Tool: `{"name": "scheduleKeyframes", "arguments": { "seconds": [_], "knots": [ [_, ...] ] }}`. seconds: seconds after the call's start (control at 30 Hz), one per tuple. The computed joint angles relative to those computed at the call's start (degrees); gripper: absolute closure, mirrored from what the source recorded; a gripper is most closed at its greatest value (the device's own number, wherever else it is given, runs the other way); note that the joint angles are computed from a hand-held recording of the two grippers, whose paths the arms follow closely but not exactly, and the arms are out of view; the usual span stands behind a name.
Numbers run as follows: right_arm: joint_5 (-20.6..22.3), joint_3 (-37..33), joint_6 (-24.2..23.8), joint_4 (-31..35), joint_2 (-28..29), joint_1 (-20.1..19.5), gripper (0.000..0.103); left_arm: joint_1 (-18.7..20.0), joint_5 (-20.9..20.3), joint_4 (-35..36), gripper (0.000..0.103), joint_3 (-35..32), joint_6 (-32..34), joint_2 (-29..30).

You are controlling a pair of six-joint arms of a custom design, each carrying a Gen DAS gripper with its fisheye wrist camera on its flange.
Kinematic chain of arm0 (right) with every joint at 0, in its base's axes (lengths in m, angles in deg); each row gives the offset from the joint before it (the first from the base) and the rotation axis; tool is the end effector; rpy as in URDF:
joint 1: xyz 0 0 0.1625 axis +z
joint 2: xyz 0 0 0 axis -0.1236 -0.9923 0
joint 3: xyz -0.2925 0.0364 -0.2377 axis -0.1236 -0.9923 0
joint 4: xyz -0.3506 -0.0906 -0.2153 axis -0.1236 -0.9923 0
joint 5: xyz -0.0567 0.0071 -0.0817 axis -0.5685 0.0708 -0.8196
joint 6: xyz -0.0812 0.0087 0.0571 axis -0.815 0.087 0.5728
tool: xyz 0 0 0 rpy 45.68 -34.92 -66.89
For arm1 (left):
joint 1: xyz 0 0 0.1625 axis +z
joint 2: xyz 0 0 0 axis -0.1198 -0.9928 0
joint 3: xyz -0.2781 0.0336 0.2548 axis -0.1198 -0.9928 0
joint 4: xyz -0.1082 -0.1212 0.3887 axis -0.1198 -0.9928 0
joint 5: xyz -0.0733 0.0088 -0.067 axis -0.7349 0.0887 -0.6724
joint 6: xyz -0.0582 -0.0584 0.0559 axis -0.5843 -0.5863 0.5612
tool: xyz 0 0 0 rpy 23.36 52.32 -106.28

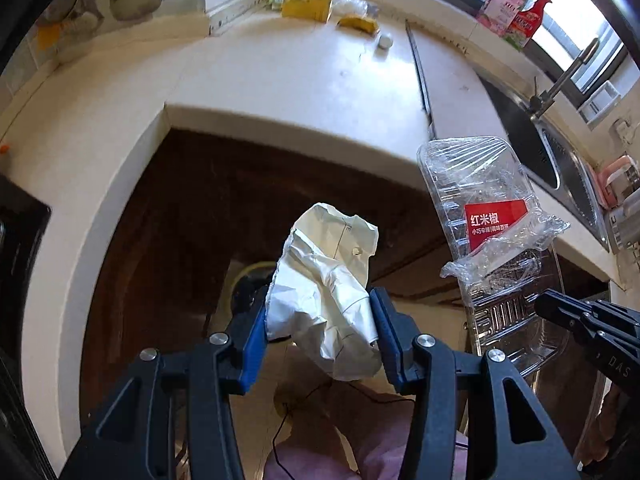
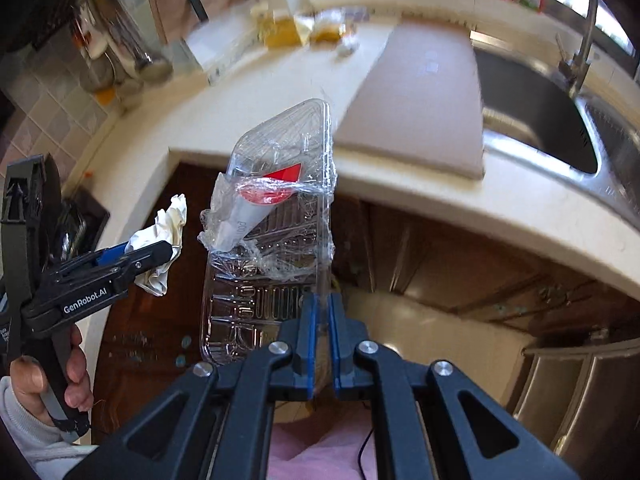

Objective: Collect trash
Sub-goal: 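Carry tissue and plastic tray down over the floor bin and open both tools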

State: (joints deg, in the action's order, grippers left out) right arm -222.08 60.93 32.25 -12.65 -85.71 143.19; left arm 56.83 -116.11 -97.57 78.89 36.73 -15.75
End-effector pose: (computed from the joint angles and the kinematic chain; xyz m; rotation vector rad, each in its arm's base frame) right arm 0.5698 -0.4577 0.2846 -0.5106 -2.3956 0.6649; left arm -0.3026 -0.6281 0.4723 0.9530 2.5431 -0.0194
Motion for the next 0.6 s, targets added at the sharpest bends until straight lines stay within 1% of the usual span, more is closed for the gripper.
{"name": "scheduleKeyframes", "arguments": {
  "seconds": [0.07,0.13,0.2,0.27,0.33,0.4,0.47,0.6],
  "knots": [
    [3.6,4.6,-2.3,-3.2,-1.9,-1.7,0.097,1.1,0.9,-1.1,0.056,4.8,-1.0,-1.9],
    [6.2,8.0,-4.4,-5.4,-3.0,-3.3,0.097,2.4,1.9,-1.8,0.056,8.7,-2.6,-2.9],
    [9.3,12.6,-7.0,-9.4,-4.3,-5.2,0.097,3.8,3.0,-2.6,0.055,12.9,-3.9,-3.8],
    [11.6,16.4,-9.5,-13.0,-4.6,-7.3,0.097,5.1,4.2,-3.4,0.054,16.6,-4.7,-4.4],
    [14.2,19.8,-10.7,-16.1,-4.3,-9.7,0.097,6.7,6.0,-5.2,0.053,20.4,-5.3,-4.7],
    [17.0,22.8,-12.2,-18.6,-3.0,-12.8,0.097,8.4,7.2,-7.0,0.053,23.4,-5.5,-4.4],
    [18.3,23.8,-14.1,-19.5,-0.7,-15.2,0.097,10.3,8.7,-10.6,0.051,26.9,-5.0,-4.1],
    [18.1,21.8,-18.2,-19.4,5.6,-19.1,0.097,14.1,11.3,-17.7,0.047,31.3,-2.8,-1.9]
  ]
}}
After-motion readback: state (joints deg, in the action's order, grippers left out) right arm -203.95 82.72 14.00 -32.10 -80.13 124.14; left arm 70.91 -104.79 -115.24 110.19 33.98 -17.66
